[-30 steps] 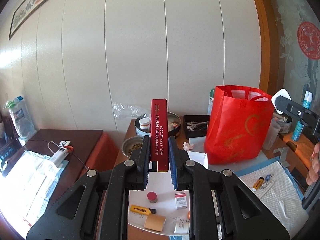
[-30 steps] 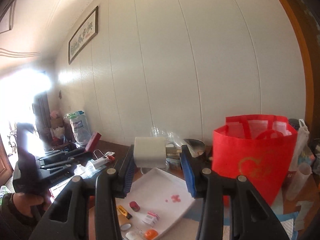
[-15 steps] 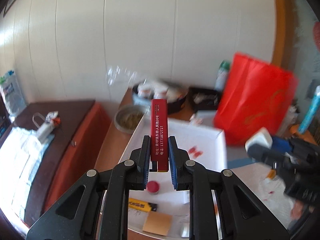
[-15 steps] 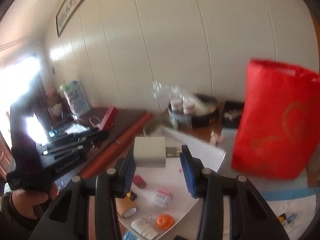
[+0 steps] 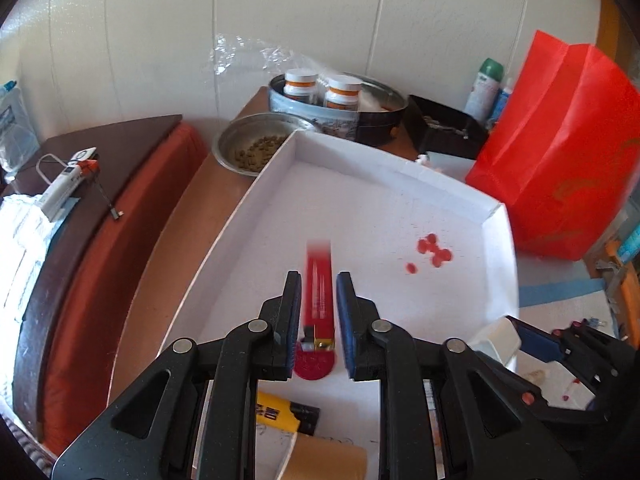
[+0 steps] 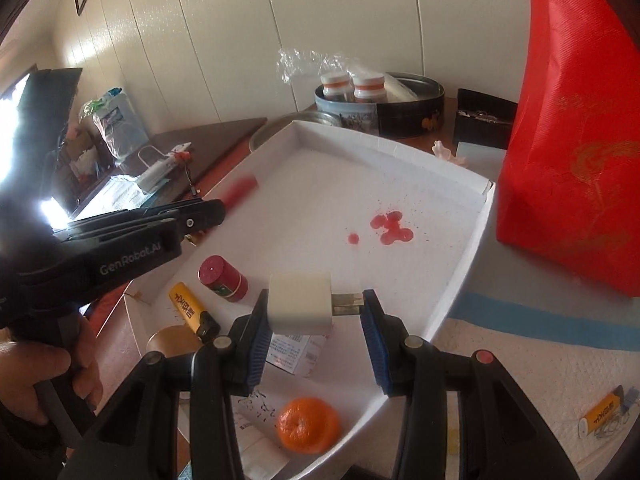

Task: Organize rigid objects
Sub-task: 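Carry the red stick and white charger over the tray and open both tools, then move both open tools back over the items on the pad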

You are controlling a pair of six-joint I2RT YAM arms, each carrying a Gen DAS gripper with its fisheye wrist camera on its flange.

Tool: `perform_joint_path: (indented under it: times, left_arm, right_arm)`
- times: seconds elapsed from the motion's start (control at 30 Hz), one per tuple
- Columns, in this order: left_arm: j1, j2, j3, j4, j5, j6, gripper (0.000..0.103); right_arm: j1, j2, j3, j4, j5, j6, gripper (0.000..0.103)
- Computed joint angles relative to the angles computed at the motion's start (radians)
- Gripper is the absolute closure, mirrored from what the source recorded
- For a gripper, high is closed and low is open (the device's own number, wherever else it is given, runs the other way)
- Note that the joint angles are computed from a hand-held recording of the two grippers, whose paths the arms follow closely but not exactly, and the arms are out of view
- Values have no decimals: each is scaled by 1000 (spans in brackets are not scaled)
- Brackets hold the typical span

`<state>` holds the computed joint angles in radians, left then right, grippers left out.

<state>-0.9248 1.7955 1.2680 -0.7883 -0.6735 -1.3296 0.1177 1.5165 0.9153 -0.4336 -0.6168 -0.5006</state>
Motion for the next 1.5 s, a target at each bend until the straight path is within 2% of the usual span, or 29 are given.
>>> perform_joint_path:
  times: [0.03, 0.07, 0.13, 0.17, 0.27, 0.33, 0.4, 0.47, 1.0, 1.13, 1.27, 1.4, 1.5]
  left_arm:
    - [3, -6, -11, 9, -3, -9, 63]
    - [1, -20, -30, 15, -10, -23, 30]
    - [-13, -33, -38, -18, -57, -74, 0]
    - [-25, -33, -31, -55, -84, -109, 0]
    - [-58, -40, -14, -188, -121, -247, 0]
    - [-90, -57, -17, -261, -140, -358, 0]
    - [-119, -69, -21, -302, -142, -431, 0]
    - [-146, -67, -8, -343, -143, -478, 0]
    - [-320, 92, 324, -687, -205, -635, 0]
    - [-354, 135, 399, -701, -213, -613, 0]
    - [-387, 181, 465, -637, -226, -529, 0]
    - [-386, 252, 523, -497, -181, -373, 0]
    - [-367, 312, 555, -363, -110, -242, 0]
  right_arm:
    - [2, -6, -7, 3, 3, -5, 59]
    - [3, -15, -17, 11, 5, -4, 58]
    - [10, -26, -31, 32, 7, 2, 40]
    - [16, -36, -41, 47, 7, 3, 19]
    - [25, -106, -88, 100, 25, 6, 0]
    - [37, -170, -131, 144, 74, 12, 0]
    - [52, -233, -168, 172, 137, 18, 0]
    - [54, -264, -178, 166, 158, 23, 0]
    - [-60, -419, -207, 62, 82, -26, 0]
    - [-124, -441, -210, 18, 29, -79, 0]
    - [-289, -364, -162, -16, -56, -173, 0]
    - [-500, -134, -10, -27, -90, -179, 0]
    - [-616, 38, 135, -86, -95, -161, 0]
